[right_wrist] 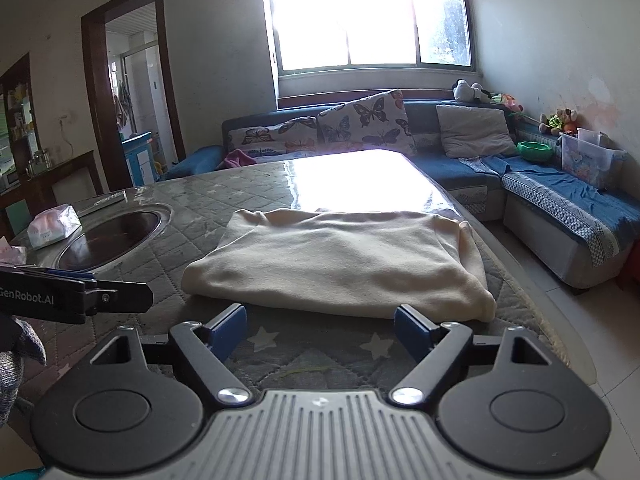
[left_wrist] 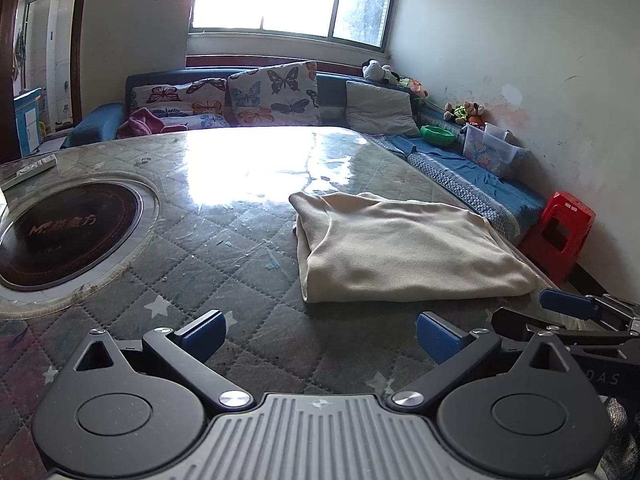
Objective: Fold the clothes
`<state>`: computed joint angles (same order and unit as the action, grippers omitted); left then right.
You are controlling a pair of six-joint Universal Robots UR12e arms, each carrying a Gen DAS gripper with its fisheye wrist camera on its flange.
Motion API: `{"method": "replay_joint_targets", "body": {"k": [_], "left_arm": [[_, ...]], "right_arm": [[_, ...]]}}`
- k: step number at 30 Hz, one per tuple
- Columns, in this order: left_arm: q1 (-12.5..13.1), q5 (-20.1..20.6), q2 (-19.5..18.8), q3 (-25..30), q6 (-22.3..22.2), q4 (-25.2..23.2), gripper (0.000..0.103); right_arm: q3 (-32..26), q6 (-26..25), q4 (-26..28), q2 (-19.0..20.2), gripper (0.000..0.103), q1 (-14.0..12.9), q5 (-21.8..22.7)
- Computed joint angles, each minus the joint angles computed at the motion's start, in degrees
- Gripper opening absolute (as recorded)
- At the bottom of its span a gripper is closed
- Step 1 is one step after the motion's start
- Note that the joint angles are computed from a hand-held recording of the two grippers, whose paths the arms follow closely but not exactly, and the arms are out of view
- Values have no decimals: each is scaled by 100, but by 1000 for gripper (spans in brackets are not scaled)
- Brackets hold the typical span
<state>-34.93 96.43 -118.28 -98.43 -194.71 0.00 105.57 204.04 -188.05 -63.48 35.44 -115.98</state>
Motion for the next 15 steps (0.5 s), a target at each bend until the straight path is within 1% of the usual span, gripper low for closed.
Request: {"method": "replay_joint_targets", "body": {"k": [8,15], "left_arm": [[-9,71,2,15,36,-68,103],[-22,110,-20,58,93,-184,103]], "right_arm": [[-58,-130,-36,27,83,31,20],[-72,-129,8,34,83,24,51]]}}
